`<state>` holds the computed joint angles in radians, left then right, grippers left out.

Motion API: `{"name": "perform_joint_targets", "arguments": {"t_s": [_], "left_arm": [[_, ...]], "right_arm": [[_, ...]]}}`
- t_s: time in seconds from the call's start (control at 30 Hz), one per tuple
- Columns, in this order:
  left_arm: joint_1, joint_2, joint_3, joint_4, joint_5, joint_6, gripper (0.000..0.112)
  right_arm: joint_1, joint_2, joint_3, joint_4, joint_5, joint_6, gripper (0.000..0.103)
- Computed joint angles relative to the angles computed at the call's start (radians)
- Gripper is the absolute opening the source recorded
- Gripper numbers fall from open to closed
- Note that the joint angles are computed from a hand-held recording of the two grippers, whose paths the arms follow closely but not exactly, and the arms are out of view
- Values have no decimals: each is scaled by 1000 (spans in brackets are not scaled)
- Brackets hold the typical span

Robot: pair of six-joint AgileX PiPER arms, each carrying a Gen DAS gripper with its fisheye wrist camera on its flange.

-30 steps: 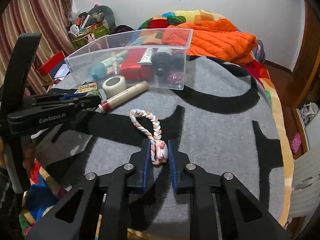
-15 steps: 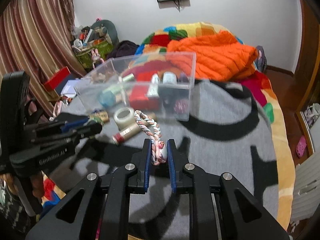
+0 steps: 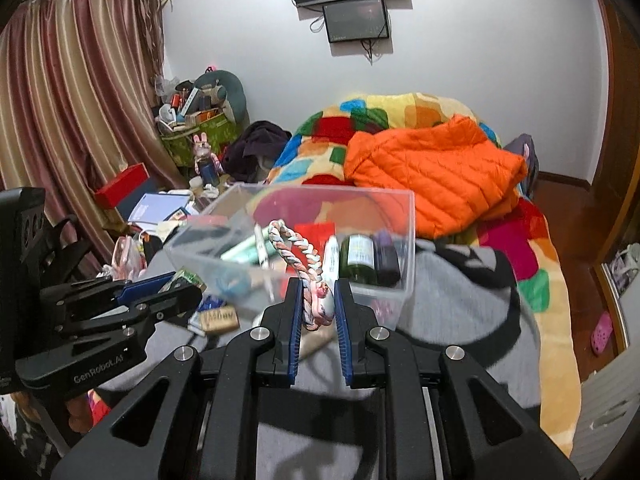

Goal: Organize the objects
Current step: 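Lower the green matchbox and braided rope into the clear box and release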

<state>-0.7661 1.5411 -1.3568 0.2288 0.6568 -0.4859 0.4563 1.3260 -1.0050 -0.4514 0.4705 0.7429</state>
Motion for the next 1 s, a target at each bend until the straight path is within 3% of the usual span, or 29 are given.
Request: {"name": "perform_joint_targets", "arguments": {"t_s": [0.27, 0.73, 0.87, 1.0], "left_arm": [[71, 79, -124, -74, 6, 87, 24], [172, 336, -378, -213, 126, 214, 24], [189, 349, -395, -275, 143, 257, 24], [169, 325, -381, -199, 131, 211, 25]], "right_arm": [[-46, 109, -104, 10, -9, -31, 14], [-157, 363, -298, 302, 38, -315, 14], [-141, 385, -308, 282, 60, -309, 16], [-117, 376, -305, 225, 74, -271, 19]]}}
